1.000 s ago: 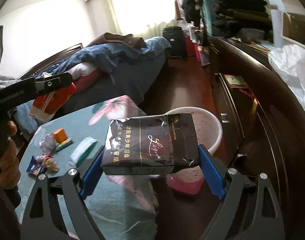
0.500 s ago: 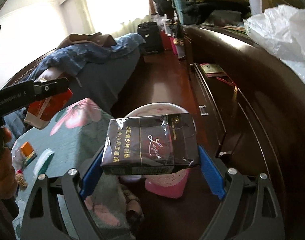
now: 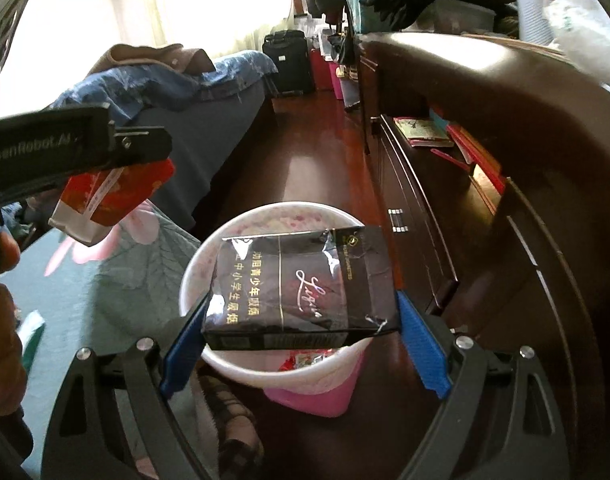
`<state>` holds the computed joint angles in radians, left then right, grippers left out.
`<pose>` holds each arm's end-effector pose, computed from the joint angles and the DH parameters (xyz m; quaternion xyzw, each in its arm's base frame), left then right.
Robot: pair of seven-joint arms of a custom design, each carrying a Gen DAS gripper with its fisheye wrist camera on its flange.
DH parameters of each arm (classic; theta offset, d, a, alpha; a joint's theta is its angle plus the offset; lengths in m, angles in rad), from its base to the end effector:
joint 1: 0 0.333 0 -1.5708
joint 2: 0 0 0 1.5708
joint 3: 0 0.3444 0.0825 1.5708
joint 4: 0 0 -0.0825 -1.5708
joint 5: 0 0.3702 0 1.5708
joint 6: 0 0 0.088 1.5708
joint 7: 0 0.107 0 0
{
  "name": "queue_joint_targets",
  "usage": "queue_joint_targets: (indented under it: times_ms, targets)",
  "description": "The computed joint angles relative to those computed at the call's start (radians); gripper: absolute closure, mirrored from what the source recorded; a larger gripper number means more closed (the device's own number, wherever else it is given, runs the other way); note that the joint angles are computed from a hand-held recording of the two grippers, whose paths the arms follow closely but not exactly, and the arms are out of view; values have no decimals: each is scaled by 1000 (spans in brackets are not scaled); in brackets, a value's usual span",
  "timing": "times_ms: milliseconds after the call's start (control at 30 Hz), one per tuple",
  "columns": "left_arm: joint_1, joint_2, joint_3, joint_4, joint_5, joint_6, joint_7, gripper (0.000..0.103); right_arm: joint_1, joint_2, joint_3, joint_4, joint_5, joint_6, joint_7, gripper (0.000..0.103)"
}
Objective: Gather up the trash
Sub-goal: 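Carry the paper cup and cigarette box to the wastebasket and open both tools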
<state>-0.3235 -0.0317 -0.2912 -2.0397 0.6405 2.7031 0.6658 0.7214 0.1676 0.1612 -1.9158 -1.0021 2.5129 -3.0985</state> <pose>0.4571 -0.3502 0.5649 -0.5812 0.7123 -0.3158 0.2348 0.3954 0.4831 0.4867 -0.6393 0.6584 -0.2256 0.3268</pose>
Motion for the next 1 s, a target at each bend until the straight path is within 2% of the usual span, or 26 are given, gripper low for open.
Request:
queue_joint_targets:
  times_ms: [100, 200, 267, 467, 767, 1000]
  targets:
    - [-3, 35, 4, 27, -2, -11, -1, 40, -1, 36, -8, 30, 5, -10, -16, 14]
    - [-9, 53, 16, 40, 4, -11, -17, 33, 1, 68, -22, 55, 17, -10, -31, 13]
    - [-12, 57, 23, 44, 21, -8, -32, 23, 5, 83, -33, 67, 23, -9, -37, 13]
    - [-13, 49, 33, 48, 65, -25, -79, 15, 18, 95, -53, 69, 25, -5, -27, 11]
    - [27, -56, 19, -37, -8, -16, -59, 13, 37, 65, -35, 63, 51, -40, -44, 9]
    - [76, -222, -16, -153, -57, -26, -35, 10, 60, 17, 7, 59, 61, -93, -47, 6]
